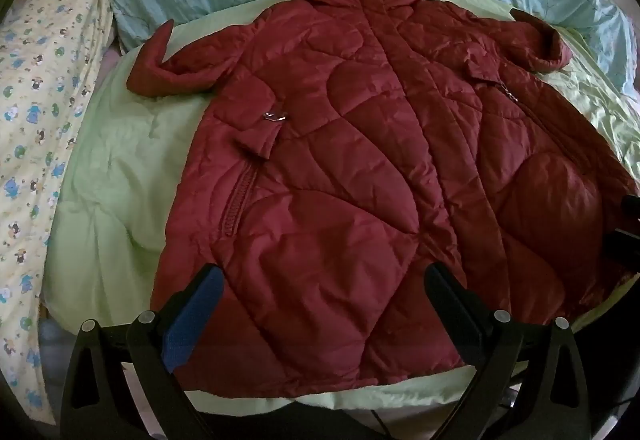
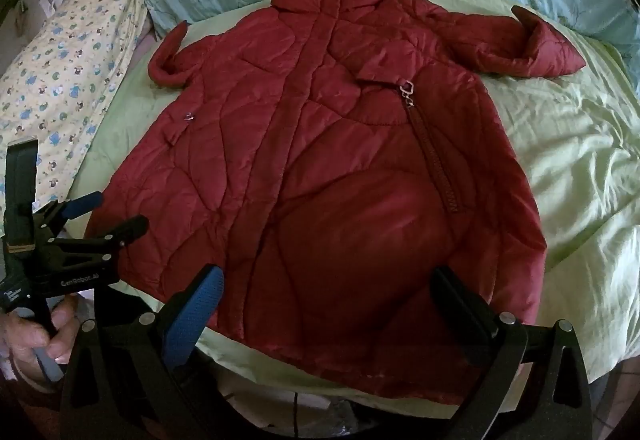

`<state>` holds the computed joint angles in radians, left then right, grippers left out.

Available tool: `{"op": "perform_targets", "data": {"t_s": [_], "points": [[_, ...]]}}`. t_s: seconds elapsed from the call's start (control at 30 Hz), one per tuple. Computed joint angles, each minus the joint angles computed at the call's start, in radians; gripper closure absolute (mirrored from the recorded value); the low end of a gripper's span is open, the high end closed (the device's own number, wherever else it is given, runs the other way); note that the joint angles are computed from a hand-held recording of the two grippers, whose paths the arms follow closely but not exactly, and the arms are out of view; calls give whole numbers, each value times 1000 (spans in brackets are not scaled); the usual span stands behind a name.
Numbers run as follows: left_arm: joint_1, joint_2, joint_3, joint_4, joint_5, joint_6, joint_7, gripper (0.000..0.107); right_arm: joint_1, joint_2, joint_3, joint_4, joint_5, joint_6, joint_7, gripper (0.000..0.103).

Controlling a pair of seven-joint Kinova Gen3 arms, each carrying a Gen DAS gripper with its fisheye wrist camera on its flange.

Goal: Fold large clothes

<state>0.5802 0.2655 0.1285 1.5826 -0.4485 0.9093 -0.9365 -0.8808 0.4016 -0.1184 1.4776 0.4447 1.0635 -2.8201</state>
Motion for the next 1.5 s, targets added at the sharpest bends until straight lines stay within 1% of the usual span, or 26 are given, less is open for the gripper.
{"op": "perform_targets", "data": {"t_s": [0.1,0.33,0.37,0.43,0.5,0.57,0.67,0.77,0.8,0.87,1.0,1.13,1.17,1.23,1.33,1.5], "points": [[-13,0,4,-4,25,-1,-19,6,1,1,0,-2,-1,3,1,0],[3,4,-1,2,-13,-9,8,6,4,-7,1,7,4,-14,-5,0],[19,6,-12,3,-34,-10,21,6,5,-7,1,8,4,-16,-4,0],[16,7,-8,3,-37,-9,24,6,5,-12,2,15,14,-27,-6,0],[12,8,-6,1,-32,-10,20,6,4,-20,5,28,29,-45,-16,0],[14,14,-7,-6,-38,-6,20,6,-9,-35,16,56,62,-86,-46,0],[11,23,-10,-18,-37,-5,13,6,0,-50,10,73,83,-106,-62,0],[-16,28,-7,-30,4,-14,-23,6,-2,-82,22,101,123,-126,-103,0],[-20,31,-9,-35,10,-15,-30,6,16,-78,7,93,111,-108,-91,0],[-26,38,-15,-45,17,-20,-38,6,30,-86,8,88,111,-89,-90,0],[-50,56,-23,-74,52,-29,-65,6,76,-109,9,104,111,-93,-92,0],[-51,82,-40,-112,51,-22,-72,6,112,-133,19,118,144,-88,-101,0],[-58,93,-38,-130,66,-12,-83,6,120,-135,23,117,142,-85,-96,0],[-74,105,-39,-151,92,-13,-101,6,166,-149,22,127,134,-111,-85,0],[-91,129,-46,-183,122,-14,-124,6,211,-153,32,123,135,-117,-67,0],[-121,179,-52,-250,179,3,-167,6,268,-133,55,87,149,-94,-24,0]]}}
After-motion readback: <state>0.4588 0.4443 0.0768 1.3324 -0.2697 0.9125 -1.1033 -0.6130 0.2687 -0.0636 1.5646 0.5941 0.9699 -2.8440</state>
